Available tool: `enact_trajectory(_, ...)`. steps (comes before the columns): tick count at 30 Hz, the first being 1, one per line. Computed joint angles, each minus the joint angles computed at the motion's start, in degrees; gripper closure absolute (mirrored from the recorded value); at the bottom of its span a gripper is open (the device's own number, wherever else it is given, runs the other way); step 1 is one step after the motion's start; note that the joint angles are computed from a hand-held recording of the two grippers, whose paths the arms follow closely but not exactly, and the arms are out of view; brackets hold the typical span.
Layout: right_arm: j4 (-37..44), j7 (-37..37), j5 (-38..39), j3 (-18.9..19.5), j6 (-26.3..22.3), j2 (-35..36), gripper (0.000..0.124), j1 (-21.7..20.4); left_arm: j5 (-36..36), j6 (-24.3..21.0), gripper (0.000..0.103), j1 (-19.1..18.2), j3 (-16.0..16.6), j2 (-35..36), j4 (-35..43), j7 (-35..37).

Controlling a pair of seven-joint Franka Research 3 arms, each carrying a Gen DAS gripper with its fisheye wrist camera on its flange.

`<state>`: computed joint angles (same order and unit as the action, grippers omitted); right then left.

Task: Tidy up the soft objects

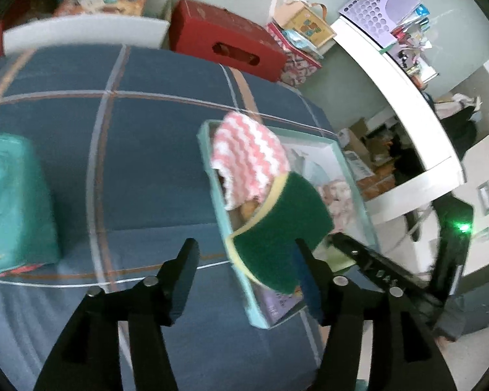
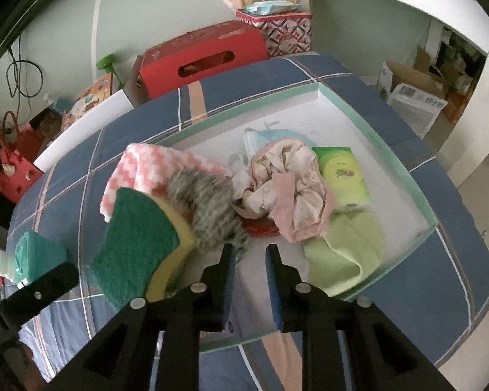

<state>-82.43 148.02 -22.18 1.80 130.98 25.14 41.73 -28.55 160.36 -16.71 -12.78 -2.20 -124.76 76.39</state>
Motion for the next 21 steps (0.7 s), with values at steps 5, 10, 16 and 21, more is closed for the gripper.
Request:
enact_trajectory(5,0.3,-0.6,-1.7,0.2,-1.7,-0.4,0.098,1.1,31.4,-4.8,0.028,2.9,-2.0,-3.9,-2.8,-24.1)
enact_trajectory(10,1.3,-3.0,-2.4,1.0,-4.0,0.2,0.083,2.3,44.6,-10.6,0.028,3.3,-2.8,-6.9,-4.9,-34.7)
enact_trajectory(16,-0.1,-4.6,-2.4,1.7,-4.9,-0.2,0.070,3.5,50.4,-16.4,0.026,3.1,-3.0,-9.9,-7.4,-41.4)
enact_trajectory(21,-1.4,-5.4,-2.4,2.4,-4.9,-0.8,0.060,4.1,51.5,-18.8,0.004,3.0,-2.8,-12.6,-10.0,-44.5)
